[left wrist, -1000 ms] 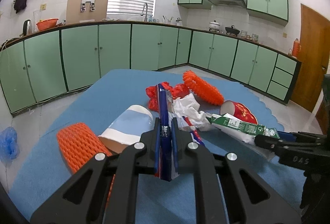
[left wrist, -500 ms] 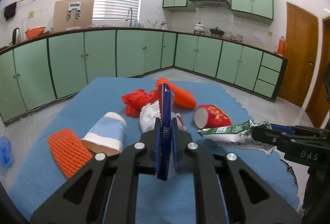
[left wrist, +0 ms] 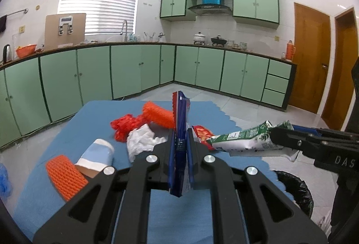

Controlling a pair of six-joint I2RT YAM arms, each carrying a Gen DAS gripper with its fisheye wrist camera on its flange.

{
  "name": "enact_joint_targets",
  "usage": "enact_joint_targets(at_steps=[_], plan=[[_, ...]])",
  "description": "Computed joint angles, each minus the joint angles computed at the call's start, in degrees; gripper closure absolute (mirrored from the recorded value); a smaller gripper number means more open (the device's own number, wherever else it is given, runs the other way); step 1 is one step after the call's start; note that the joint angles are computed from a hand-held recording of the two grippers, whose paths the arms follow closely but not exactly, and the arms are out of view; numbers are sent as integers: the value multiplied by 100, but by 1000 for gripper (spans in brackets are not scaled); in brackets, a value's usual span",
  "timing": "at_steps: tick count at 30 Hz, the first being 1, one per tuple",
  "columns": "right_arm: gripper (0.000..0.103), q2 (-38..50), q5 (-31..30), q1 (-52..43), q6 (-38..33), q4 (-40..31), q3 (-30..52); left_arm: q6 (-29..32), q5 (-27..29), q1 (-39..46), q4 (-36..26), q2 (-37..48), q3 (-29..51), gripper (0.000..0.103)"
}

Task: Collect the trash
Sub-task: 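Lift the bag and carton and carry both over the black bin, then open both grippers to drop the bag and carton into the bin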

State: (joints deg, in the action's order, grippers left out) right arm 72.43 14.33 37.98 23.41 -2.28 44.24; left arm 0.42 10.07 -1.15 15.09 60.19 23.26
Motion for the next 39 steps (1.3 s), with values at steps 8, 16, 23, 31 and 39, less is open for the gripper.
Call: enact_joint_targets(at_steps=[8,16,23,31,39], plan=[[68,-745,402,-79,103,-401,-295,-184,-423,-910,-225,-264,52,95],[68,-1957,915,-390,203,-1136,-736,-353,-819,-1978,-39,59,275,95],[69,-3063,1030,-1076,190,-1883,-1062,-461,-1207,-3086,351,769,603,95],[70,-3837,388,-2681,-200,-2275,-1546,-539,-1421,-3986,919,2000,1104,95],[68,-3163,-1244,-4922,-932,-1502,-2135,-584,-1174,-4407,924,3550,1974,80]])
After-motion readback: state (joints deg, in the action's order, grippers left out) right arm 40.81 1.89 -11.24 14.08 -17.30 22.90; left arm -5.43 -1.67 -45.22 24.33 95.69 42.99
